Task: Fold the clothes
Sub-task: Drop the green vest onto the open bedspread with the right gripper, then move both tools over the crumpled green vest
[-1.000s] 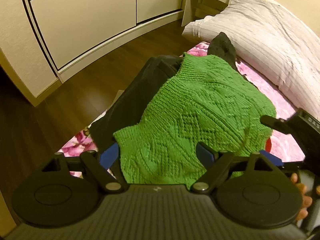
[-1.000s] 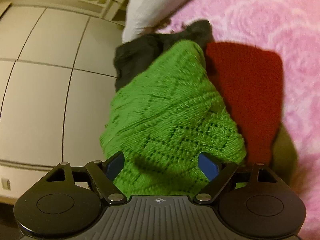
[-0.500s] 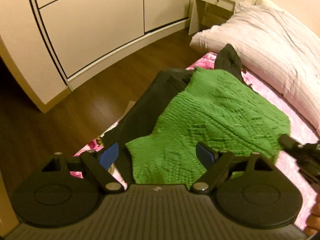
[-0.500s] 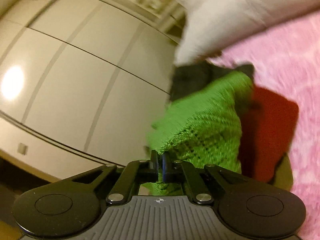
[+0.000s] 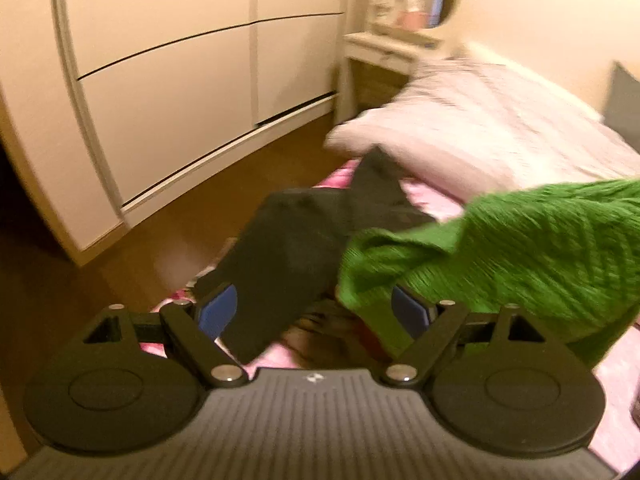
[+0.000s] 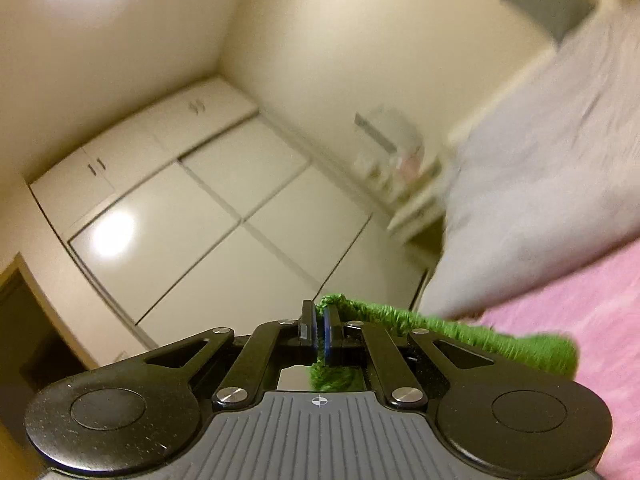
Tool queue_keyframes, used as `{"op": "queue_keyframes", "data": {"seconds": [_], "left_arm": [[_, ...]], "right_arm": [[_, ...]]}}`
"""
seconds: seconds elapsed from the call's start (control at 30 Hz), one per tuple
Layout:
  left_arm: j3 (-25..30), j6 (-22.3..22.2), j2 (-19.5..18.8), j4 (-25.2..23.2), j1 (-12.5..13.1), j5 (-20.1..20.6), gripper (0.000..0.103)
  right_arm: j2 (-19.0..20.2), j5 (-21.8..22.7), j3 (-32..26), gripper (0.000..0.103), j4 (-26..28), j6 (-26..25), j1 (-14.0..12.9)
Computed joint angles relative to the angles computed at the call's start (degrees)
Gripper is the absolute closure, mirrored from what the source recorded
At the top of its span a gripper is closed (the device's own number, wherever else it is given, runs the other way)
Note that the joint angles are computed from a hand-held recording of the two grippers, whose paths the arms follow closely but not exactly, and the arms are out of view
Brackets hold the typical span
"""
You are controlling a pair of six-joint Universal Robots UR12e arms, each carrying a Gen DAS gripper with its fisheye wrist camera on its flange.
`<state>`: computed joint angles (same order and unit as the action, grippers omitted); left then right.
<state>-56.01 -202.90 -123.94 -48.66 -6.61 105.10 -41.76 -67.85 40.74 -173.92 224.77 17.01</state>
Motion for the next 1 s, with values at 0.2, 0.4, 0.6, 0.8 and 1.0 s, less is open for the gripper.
{"op": "queue_keyframes", "data": {"seconds": [0.2, 0.4, 0.6, 0.8, 1.0], "left_arm": [[-0.39, 3.88, 1.51, -1.80, -5.20, -5.68, 0.021], [-1.78, 6.18, 2.38, -10.81, -11.40, -10.30, 0.021], [-2.53, 7.41, 2.80, -17.87, -17.73, -10.21, 0.021], [-1.06, 8.99, 2.61, -19.93, -21.99, -6.37, 0.021], [-0.60, 9.79, 2.84, -19.32, -23.72, -2.72, 0.021]], "right_arm": [[-20.10, -16.43, 26.52, 0.004, 31.40, -20.40, -1.85], [-30.58, -23.47, 39.60, 0.004, 53.37, -23.89, -4.06], [-35.64, -22.41, 45.24, 0.004, 56.91, -28.09, -6.48], [-38.55, -19.79, 48.89, 0.004, 54.41, -32.66, -8.93], [-39.80, -18.36, 50.74, 0.004, 52.20, -33.13, -9.16]]}}
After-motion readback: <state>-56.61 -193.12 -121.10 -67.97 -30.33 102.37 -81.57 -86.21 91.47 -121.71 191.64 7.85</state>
